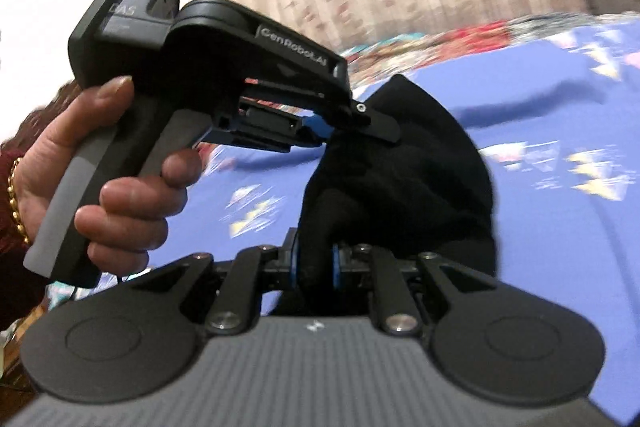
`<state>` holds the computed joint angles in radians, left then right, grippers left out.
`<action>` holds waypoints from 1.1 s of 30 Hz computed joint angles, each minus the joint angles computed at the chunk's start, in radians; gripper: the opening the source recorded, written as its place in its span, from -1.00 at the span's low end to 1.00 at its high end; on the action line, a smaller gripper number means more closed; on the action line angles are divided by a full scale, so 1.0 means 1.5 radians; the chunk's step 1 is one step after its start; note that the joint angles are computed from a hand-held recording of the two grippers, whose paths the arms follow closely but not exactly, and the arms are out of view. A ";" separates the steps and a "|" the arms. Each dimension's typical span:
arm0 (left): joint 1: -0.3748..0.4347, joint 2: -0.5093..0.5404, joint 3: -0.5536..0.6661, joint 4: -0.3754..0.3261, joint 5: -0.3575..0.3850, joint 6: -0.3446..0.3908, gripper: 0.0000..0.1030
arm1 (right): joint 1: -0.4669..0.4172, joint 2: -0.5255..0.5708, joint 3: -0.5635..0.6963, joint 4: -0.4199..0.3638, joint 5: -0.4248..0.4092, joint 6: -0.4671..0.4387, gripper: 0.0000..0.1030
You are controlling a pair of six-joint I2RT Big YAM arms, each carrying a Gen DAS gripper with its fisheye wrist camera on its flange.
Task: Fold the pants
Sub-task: 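Grasp the folded pants edge with the right gripper and lift it toward the left gripper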
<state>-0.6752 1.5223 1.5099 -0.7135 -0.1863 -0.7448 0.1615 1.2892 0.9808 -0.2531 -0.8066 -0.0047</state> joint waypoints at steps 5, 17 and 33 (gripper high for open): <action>0.047 -0.077 -0.157 0.048 -0.001 -0.097 -0.74 | 0.080 0.058 0.045 -0.085 0.031 -0.038 -0.58; 0.088 -0.111 -0.298 0.162 0.011 -0.205 -0.44 | 0.038 0.088 0.082 -0.207 -0.072 -0.080 0.09; 0.055 -0.051 -0.276 0.192 0.045 -0.174 -0.88 | -0.024 0.132 0.062 -0.200 0.014 0.066 -0.73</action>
<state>-0.5934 1.4458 1.0960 -0.4249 -0.1191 -1.0050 0.1253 1.4873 1.0731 -0.5529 -0.7855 0.0938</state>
